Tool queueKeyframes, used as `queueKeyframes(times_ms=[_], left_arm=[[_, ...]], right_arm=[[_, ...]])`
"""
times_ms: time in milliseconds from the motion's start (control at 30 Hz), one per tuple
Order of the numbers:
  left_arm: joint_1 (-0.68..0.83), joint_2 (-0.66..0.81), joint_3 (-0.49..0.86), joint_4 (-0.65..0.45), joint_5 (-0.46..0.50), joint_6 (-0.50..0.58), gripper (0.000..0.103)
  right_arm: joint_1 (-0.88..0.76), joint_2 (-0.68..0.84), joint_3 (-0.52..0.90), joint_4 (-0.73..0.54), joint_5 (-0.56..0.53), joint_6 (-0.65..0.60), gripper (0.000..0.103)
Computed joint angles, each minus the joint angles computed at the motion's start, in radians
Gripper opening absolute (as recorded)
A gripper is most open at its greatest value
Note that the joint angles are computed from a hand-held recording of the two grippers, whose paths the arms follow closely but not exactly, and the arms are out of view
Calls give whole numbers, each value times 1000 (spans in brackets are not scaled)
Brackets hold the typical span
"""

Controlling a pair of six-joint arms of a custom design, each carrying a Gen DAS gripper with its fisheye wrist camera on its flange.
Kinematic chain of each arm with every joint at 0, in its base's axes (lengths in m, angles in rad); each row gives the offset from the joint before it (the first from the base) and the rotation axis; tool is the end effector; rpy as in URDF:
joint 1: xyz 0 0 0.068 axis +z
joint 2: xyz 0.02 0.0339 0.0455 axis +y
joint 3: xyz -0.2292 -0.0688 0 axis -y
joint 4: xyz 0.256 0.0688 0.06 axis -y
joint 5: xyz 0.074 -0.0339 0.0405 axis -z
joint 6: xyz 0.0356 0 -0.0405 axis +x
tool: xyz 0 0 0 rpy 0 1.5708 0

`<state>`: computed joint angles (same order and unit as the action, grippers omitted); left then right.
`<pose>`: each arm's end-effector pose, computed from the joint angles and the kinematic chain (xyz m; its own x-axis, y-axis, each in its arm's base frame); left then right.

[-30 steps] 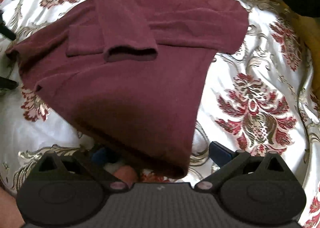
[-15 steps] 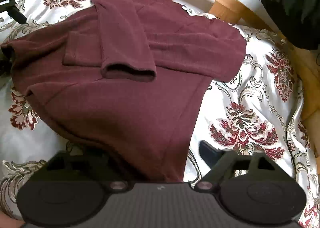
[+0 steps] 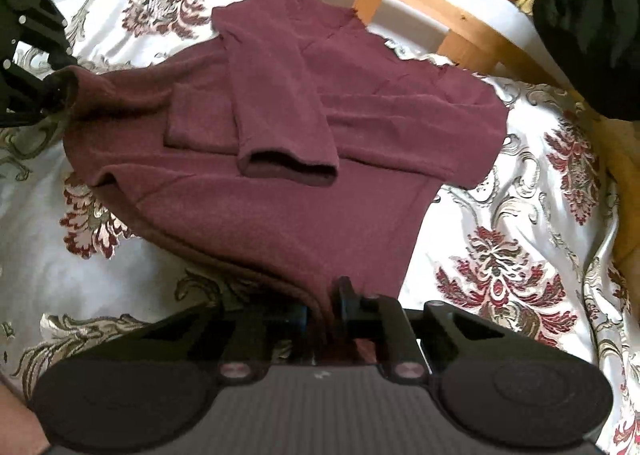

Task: Fold small clothes
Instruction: 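Close both tools on the maroon shirt hem, then lift the hem with both tools and fold it over toward the collar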

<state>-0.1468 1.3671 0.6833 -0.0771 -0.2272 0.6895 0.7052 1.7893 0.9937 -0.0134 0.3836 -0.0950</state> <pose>0.2868 -0.0343 0.1478 -0.5383 0.7061 -0.4600 0.4194 0.6979 0.5806 0.2870 0.2268 0.1190 -0.5102 -0.5498 -0.6614 -0.4548 0.8252 -0.3351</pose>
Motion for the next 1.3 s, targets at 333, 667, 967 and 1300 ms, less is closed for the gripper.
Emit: queueKeyframes(times_ms=[333,667,967,1300], left_arm=[[-76,-244,-190,203,-166,-2,5],[-254,-802,-221,-348,-243,-24,5],[-488,-1100,-104,-885,-341,-365,5],[-389,-967,-113,-700,-279,-289,6]], right_arm=[[63,-165,-211,288,193,-76,6],[155,-614,-432,179,284,-143,6],[358,-1150,-580,-262,358,14,6],[297,-1053,-601,-102,345,-36,6]])
